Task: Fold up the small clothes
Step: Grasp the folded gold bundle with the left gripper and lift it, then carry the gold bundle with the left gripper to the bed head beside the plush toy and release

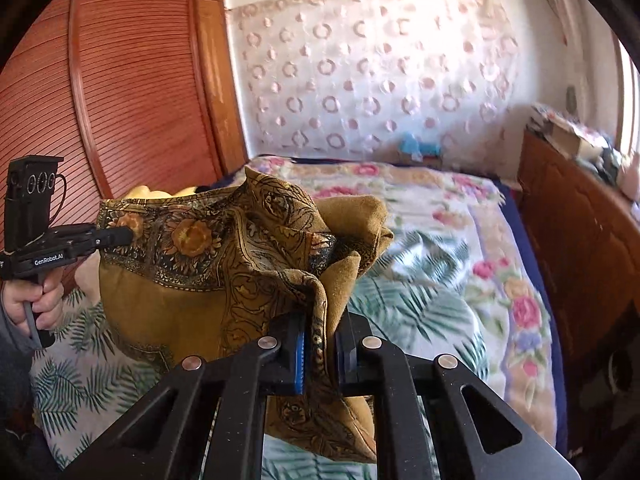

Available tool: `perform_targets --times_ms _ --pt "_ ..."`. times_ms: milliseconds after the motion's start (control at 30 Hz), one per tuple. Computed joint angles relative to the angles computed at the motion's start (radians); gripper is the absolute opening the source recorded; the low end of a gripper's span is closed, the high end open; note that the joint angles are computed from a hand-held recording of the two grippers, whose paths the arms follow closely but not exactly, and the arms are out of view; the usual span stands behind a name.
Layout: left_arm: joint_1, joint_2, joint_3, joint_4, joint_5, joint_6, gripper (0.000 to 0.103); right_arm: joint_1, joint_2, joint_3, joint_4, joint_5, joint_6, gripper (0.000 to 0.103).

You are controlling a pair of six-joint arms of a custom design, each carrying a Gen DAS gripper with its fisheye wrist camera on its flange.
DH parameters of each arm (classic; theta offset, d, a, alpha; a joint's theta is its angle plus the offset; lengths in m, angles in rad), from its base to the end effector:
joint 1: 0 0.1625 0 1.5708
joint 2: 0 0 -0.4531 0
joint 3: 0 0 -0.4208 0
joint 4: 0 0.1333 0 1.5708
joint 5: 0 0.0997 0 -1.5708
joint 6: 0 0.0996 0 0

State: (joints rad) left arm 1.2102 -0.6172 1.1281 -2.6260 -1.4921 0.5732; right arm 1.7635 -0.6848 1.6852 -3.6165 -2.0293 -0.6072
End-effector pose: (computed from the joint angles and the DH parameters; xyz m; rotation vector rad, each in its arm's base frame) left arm -0.1761 -0.8669 0.1857 1.2780 2.6062 -0.7933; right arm 0.2227 -0.6753 0.1364 0.5970 -2.1883 1.1594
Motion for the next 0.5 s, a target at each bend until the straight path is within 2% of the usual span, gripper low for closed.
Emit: perform_targets --times_ms 200,500 --pt "0.021 -0.039 0.014 -0.073 0.030 -0.004 0.010 0.024 0.063 -0.119 0.083 0.032 -0.068 0.011" --pt "0.071 -0.115 0.077 -0.194 0.072 -0.022 0.010 0.036 0.186 -0.374 0.276 0.091 -0.167 0.011"
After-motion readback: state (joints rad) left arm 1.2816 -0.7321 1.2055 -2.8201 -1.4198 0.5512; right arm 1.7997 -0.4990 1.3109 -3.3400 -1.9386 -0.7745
